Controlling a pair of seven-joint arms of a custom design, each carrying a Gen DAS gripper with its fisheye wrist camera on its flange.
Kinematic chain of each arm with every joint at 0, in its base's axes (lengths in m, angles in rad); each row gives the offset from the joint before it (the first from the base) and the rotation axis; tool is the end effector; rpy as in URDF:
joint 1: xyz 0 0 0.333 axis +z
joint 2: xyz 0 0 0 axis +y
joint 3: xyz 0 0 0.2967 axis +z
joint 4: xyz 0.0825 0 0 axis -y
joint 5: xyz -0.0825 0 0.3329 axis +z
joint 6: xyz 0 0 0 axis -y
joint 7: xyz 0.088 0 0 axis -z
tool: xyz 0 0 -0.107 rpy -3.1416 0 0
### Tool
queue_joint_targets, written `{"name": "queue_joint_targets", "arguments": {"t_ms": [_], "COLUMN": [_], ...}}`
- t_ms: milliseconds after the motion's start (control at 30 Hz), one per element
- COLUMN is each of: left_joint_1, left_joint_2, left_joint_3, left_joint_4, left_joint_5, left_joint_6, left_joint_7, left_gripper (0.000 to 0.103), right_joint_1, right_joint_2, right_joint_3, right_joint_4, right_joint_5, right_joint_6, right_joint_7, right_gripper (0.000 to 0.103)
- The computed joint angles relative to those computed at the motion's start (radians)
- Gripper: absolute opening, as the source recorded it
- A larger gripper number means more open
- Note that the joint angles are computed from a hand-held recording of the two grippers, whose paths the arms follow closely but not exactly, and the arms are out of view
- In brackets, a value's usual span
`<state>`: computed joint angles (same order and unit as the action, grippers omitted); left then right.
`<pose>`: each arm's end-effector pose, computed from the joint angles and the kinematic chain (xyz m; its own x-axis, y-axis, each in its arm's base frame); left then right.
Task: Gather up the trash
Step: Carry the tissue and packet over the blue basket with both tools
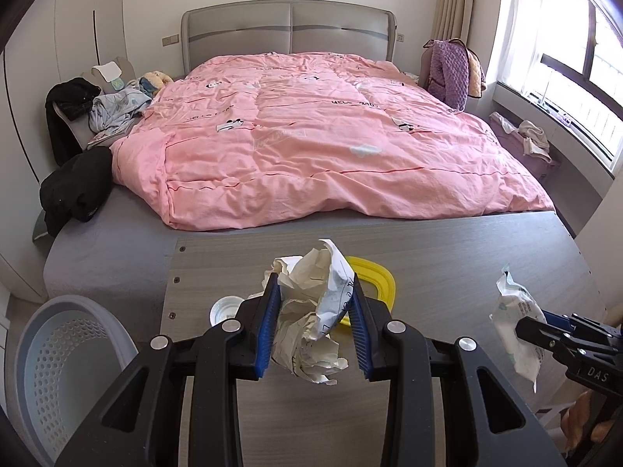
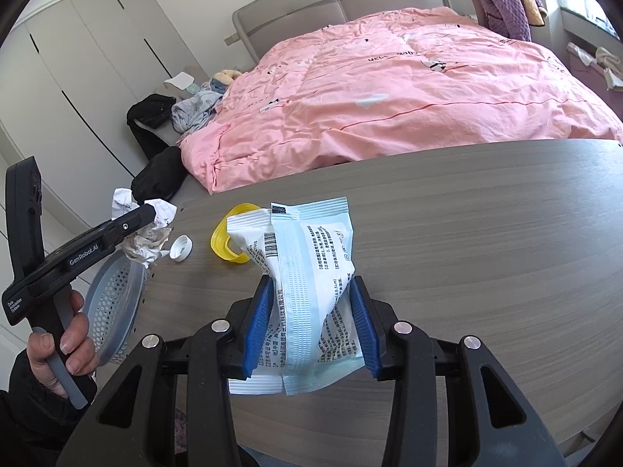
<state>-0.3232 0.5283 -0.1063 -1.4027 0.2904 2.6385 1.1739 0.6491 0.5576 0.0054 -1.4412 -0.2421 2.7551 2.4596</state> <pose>0.6382 -0.2804 0.4843 -0.2160 -0.9754 0.0438 -0.7352 0.1329 -0.6647 0.5507 0.4339 0.4595 0.0847 -0.9217 -0.3784 -0.7939 0.1670 -0.5846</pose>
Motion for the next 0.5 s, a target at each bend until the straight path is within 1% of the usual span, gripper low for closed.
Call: {"name": "queue_joint_targets", "arguments": {"t_ms": [100, 233, 333, 500], "left_joint_1": [0.011, 0.024, 0.037, 0.058], "left_joint_2": [-0.041, -0.102, -0.148, -0.227], "left_joint_3": [-0.012, -0.020, -0.026, -0.031], "left_joint_4": [-0.066, -0.163, -0.241, -0.363], "left_joint_5": [-0.008, -0.012, -0.017, -0.027], "left_joint_6": [0.010, 0.047, 0.091, 0.160], "left_joint_7": [0.019, 0.028, 0.032, 0.030], "left_gripper": [0.033, 0.033, 0.033, 0.033], "right_joint_1": [0.018, 0.031, 0.052, 0.070], "right_joint_2": [-0.011, -0.019, -0.016, 0.011], "right_joint_3": [-0.014, -0.018, -0.027, -0.020], "right_joint_4": [-0.023, -0.037, -0.024, 0.035], "right_joint_5": [-0.014, -0.023, -0.050, -0.075], "right_joint_6": [0.017, 0.023, 0.004, -0.036], "right_joint_7": [0.033, 0.064, 0.088, 0.099], "right_gripper": [0.040, 0.040, 0.040, 0.040]}}
